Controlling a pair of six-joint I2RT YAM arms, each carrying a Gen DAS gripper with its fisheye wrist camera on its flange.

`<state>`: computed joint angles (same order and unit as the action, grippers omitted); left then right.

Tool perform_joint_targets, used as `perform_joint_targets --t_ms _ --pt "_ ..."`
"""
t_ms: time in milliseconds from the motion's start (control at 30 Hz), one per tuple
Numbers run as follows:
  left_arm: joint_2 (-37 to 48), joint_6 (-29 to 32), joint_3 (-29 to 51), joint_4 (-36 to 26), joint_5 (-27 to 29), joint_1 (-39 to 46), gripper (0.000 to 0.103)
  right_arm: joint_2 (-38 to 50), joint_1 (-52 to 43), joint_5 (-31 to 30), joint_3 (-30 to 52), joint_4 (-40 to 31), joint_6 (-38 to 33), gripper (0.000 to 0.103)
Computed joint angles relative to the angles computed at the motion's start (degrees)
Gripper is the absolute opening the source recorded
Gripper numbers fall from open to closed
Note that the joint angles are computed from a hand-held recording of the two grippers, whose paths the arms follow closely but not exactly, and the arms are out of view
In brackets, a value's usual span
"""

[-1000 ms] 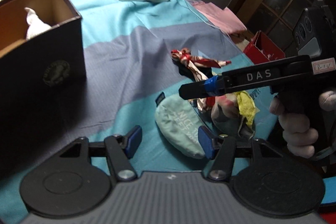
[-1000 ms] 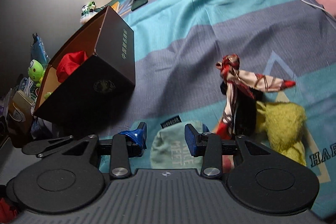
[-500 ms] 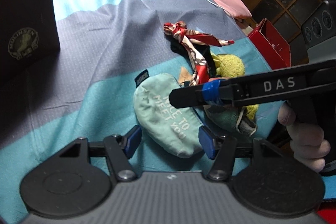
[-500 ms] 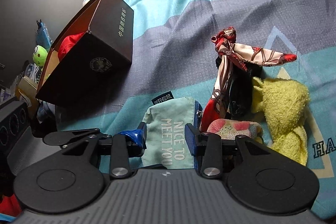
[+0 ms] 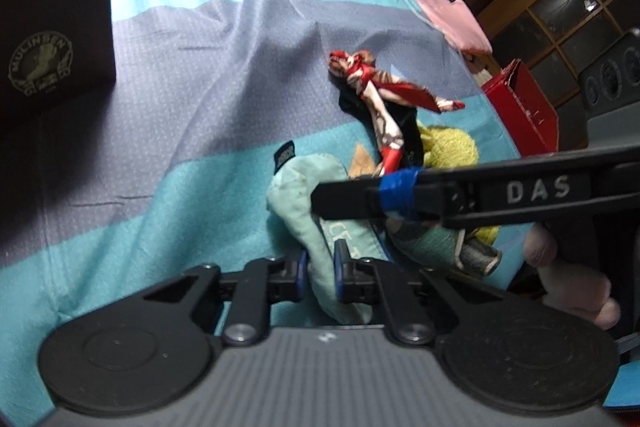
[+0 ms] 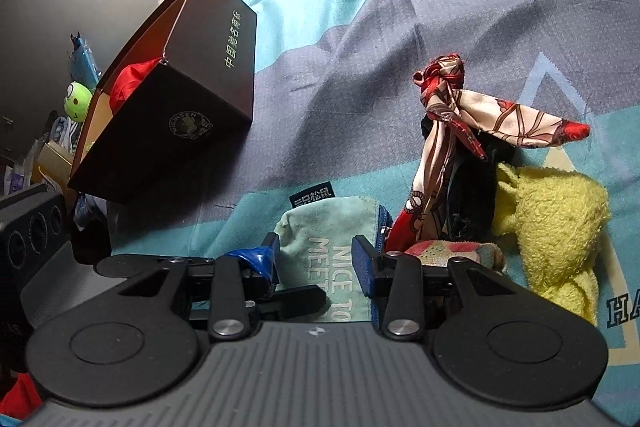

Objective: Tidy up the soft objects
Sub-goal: 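Place the mint eye mask into the box and open the left gripper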

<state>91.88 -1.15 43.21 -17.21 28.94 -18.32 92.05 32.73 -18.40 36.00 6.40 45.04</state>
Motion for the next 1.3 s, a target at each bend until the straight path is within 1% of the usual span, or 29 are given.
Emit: perform_joint_targets --t_ms 100,167,267,333,433,533,667,733,800,900,1033,1067,1100,1167,1233,1267,1300 --pt "-2.3 1.3 0.2 -1.2 1.4 1.3 0.006 0.7 -0.1 -1.8 1.0 -0.1 0.9 0.024" --pt "-4.0 2.3 0.3 -2.3 2.1 2.7 0.006 0.5 -0.6 -3.6 1.4 0.7 3.0 0.023" --pt "-7.1 4.5 1.0 -5.2 5.5 6.8 0.006 -0.2 -1.1 -6.9 2.4 2.1 5.5 0.023" --pt "-9.9 6.6 2.1 -7.6 7.3 9.9 0.006 -0.9 -0.4 -7.4 3.9 3.0 6.2 0.023" --pt "-12.6 10.5 5.6 -11.8 10.6 15.0 0.006 -1.3 1.5 -6.8 8.4 3.3 5.6 0.023" --pt "-14.6 14.3 9.9 -14.3 12.8 20.5 0.006 0.1 3.1 -4.9 14.8 3.5 3.7 0.024" --pt "-13.4 17.2 16.2 -15.1 16.5 27.6 0.006 5.2 4.1 -3.8 24.0 5.8 3.1 0.025" --pt "-11.1 18.1 19.3 -14.2 16.9 30.0 0.006 9.2 4.9 -2.7 29.7 6.1 2.8 0.025" --pt "-7.9 18.3 22.1 -13.0 16.2 31.4 0.006 13.7 5.8 -1.0 35.6 5.5 2.1 0.026" --pt "-1.7 18.9 26.3 -12.4 13.7 32.7 0.006 21.6 6.9 1.5 45.4 2.1 0.9 0.026" --pt "5.3 17.8 27.8 -7.9 3.7 32.1 0.008 29.4 8.4 6.9 55.8 -5.8 -1.3 0.025" --pt "6.8 17.8 28.4 -7.9 1.5 32.2 0.008 30.4 8.6 7.6 57.1 -7.0 -1.4 0.025" --pt "8.3 18.0 29.1 -8.5 0.7 32.7 0.008 30.5 8.8 7.8 56.9 -6.9 -1.2 0.025" --pt "9.9 18.4 30.1 -10.5 1.1 34.1 0.009 30.2 8.9 7.9 55.9 -6.4 -1.0 0.025" --pt "10.3 18.5 30.1 -11.1 -0.1 34.4 0.016 29.4 8.9 8.8 54.7 -6.3 -0.8 0.025" --pt "10.1 18.4 29.9 -11.3 -1.3 34.3 0.022 28.9 8.9 9.2 53.8 -5.7 -0.3 0.025" --pt "9.7 18.3 29.7 -11.5 -2.2 34.2 0.023 28.3 8.8 9.4 52.7 -4.9 0.4 0.025"
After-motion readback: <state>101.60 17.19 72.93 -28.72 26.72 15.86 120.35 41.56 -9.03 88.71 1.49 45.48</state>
